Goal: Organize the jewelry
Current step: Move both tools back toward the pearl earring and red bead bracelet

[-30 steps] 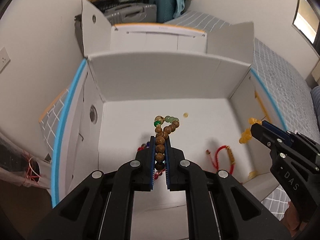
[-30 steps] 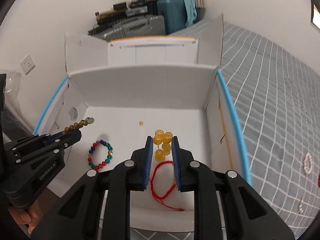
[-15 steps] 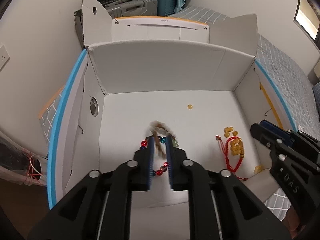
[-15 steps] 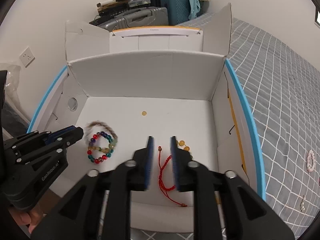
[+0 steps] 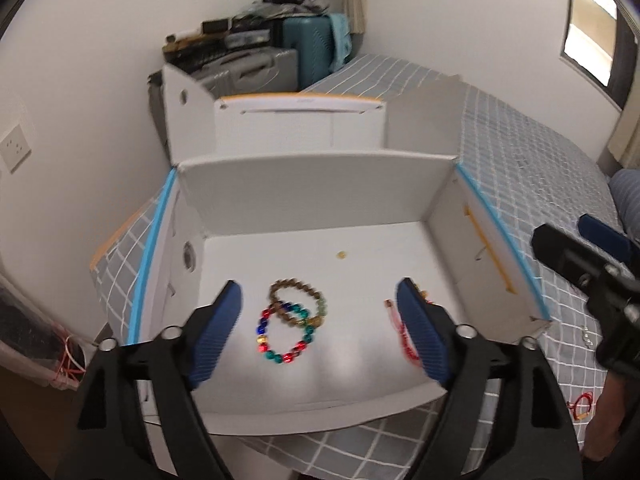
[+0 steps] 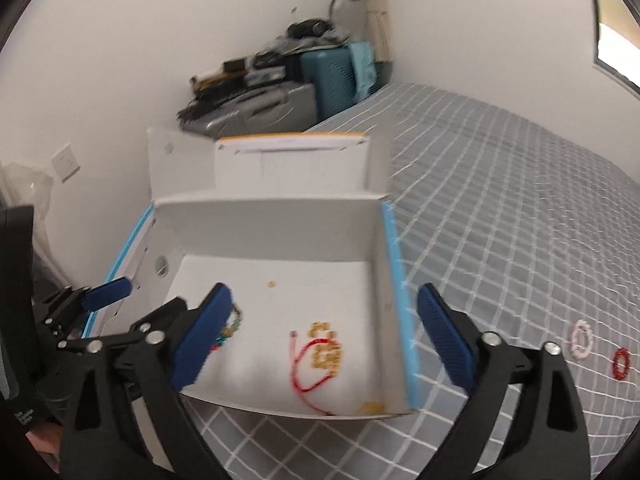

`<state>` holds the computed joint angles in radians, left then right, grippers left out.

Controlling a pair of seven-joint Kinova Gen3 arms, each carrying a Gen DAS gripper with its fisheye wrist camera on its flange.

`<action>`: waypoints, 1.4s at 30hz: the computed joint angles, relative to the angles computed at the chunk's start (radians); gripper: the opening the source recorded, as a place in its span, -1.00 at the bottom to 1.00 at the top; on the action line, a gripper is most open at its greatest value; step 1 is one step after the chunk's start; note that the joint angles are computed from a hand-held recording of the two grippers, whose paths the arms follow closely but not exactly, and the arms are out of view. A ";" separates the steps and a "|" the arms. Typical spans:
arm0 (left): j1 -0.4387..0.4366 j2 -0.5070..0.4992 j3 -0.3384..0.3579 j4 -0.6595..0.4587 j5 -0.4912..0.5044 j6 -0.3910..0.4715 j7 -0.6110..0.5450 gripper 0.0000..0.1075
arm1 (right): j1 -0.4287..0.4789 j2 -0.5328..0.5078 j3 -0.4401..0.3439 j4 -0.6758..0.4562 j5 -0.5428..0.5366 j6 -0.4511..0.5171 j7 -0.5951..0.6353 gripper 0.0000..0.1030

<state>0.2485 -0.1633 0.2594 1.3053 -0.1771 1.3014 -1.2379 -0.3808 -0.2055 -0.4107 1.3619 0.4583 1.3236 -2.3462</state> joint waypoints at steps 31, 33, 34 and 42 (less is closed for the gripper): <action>0.647 0.455 0.116 -0.338 -0.301 -0.005 0.327 0.81 | 0.429 -0.311 0.642 0.286 -0.079 -0.112 0.558 0.86; 0.693 0.494 0.100 -0.364 -0.302 -0.008 0.334 0.81 | 0.448 -0.303 0.692 0.300 -0.094 -0.130 0.598 0.86; 0.718 0.519 0.094 -0.382 -0.300 -0.006 0.336 0.81 | 0.454 -0.297 0.724 0.305 -0.106 -0.139 0.619 0.86; 0.873 0.640 0.015 -0.435 -0.280 -0.047 0.402 0.81 | 0.507 -0.174 0.970 0.325 -0.191 -0.222 0.791 0.86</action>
